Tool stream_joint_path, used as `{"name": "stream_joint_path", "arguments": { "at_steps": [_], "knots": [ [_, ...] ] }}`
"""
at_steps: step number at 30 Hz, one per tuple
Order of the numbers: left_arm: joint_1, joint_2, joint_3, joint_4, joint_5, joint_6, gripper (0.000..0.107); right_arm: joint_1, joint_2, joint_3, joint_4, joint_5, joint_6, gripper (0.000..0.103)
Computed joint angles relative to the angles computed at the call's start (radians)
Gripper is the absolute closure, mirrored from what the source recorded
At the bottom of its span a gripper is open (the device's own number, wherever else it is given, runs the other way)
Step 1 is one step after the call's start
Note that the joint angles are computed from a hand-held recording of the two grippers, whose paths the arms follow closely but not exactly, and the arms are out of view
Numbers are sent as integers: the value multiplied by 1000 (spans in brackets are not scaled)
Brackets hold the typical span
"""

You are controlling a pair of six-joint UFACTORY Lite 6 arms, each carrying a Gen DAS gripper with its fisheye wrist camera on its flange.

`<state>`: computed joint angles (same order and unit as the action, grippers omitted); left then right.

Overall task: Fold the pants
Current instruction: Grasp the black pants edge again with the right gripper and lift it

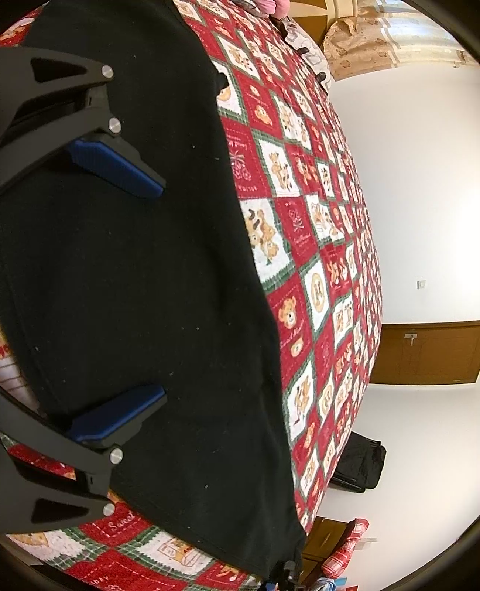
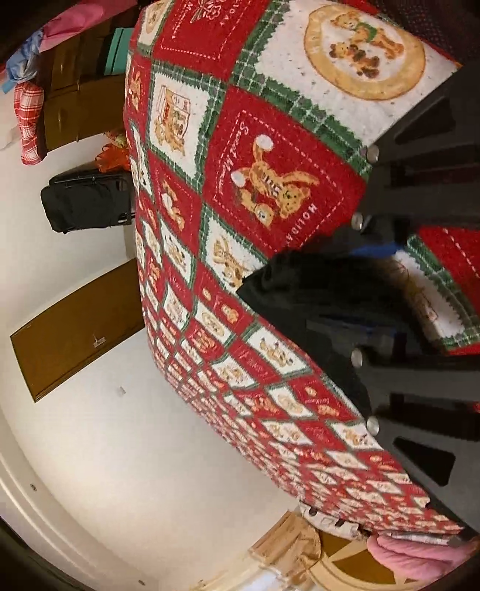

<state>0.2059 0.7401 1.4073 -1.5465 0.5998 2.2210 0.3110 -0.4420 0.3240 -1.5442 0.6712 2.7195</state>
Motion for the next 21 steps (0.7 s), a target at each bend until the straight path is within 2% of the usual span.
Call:
{"name": "stream_joint_path", "arguments": {
  "at_steps": [1,3,5,7,9,10,13,18,21],
  "knots": [
    [0,0,0,1,1,-2,4,-8,-8,-11,-3,-11,8,91],
    [0,1,8,23,1,-24,4,-24,-25,-20,-8,-34,0,93],
    [10,7,68,175,20,-177,4,-18,-33,3,56,-37,-73,94],
    [27,6,122,278,51,-282,4,37,-77,11,69,-1,-73,94],
    [67,-18,134,240,86,-246,4,141,-70,68,76,79,-98,94],
    [92,-27,147,222,107,-229,4,210,-20,140,80,129,-132,94],
    [157,-12,235,236,154,-264,4,311,145,330,38,154,-193,94],
    [241,108,432,323,172,-399,4,382,570,747,-57,30,-295,94],
    [269,191,529,383,151,-477,4,422,883,1055,-6,-43,-467,94]
  ]
}}
